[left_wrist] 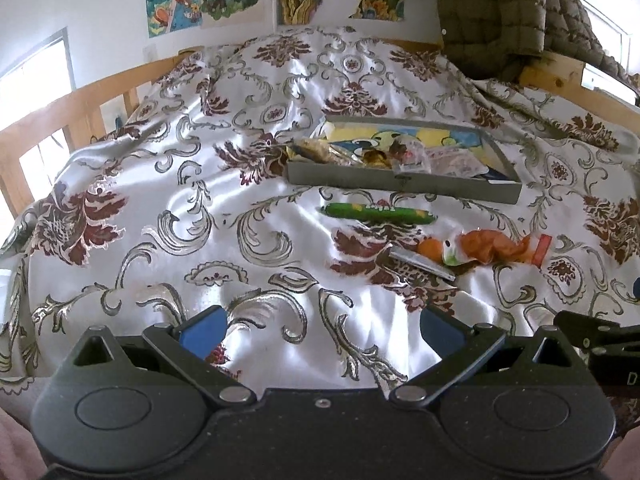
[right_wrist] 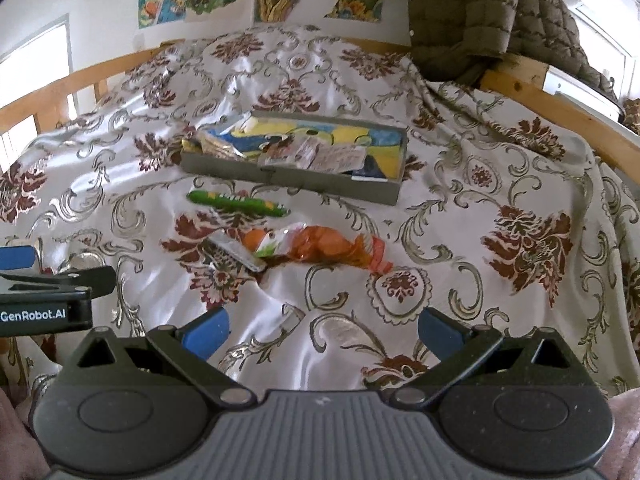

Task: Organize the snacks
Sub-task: 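Move both open tools back toward the remaining snacks, then grasp the silver foil stick with the left tool while the right tool grasps the orange chips bag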

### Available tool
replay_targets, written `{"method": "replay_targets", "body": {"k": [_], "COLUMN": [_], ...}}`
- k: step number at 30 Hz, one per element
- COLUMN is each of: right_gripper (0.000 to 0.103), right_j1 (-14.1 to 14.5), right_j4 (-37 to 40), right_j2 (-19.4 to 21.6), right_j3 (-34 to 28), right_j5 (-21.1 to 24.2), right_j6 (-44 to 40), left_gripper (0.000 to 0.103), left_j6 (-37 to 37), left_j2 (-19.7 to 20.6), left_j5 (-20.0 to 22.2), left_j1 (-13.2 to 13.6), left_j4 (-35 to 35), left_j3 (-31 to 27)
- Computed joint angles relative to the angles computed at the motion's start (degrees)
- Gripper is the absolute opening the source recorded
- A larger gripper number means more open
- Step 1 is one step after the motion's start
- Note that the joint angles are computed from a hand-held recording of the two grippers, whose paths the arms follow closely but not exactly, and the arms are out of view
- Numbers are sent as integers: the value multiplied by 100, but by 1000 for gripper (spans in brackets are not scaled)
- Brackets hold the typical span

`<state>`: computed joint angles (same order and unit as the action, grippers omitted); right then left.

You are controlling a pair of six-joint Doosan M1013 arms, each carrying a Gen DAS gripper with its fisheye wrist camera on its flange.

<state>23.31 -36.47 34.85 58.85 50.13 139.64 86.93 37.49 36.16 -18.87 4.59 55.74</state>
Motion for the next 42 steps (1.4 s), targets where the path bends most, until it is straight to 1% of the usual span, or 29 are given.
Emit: {"method": "replay_targets", "body": {"k": [4,8,10,16,19,23,27,28,32,34,37,39,40,42], "right_gripper": [103,103,103,103,103,103,103,103,103,103,103,103,103,103], "right_j1": [-37,-97,-128,-209,-304,-422,-494,-511,-635,-692,-783,-876,-899,-929], "right_j4": [242,400,532,773,1091,1575,1697,1704,1576,1523,1617,2058,2127,1932], "right_j2": [30,-27,-27,34,73,210,298,306,246,272,315,360,373,353], "right_j3": [-65,28,16,-87,-138,-360,-483,-483,-242,-264,-326,-412,-433,-373], "right_j5": [-3,-284,-316,-351,-480,-344,-353,-412,-1145,-1267,-1436,-1462,-1484,-1683], "right_j6": [-164,-106,-156,-230,-398,-823,-1063,-1093,-896,-972,-1561,-2289,-2453,-2419], "left_gripper": [102,102,102,102,102,102,102,102,102,102,102,102,102,102], "left_j6": [-15,-38,-22,118,246,319,523,571,768,817,935,1015,1067,1246], "left_j2": [51,118,174,472,660,856,961,995,1213,1330,1458,1518,1543,1581], "left_j5": [101,233,331,795,1073,1335,1352,1388,1707,1827,1925,1985,2017,2075], "left_j1": [12,30,38,56,86,110,116,119,145,146,140,137,139,141], "left_j4": [-79,-209,-289,-470,-741,-1004,-1230,-1305,-1723,-1853,-2004,-2096,-2146,-2258], "left_j3": [-90,-208,-302,-802,-1116,-1429,-1571,-1621,-1960,-2143,-2327,-2412,-2451,-2502]}}
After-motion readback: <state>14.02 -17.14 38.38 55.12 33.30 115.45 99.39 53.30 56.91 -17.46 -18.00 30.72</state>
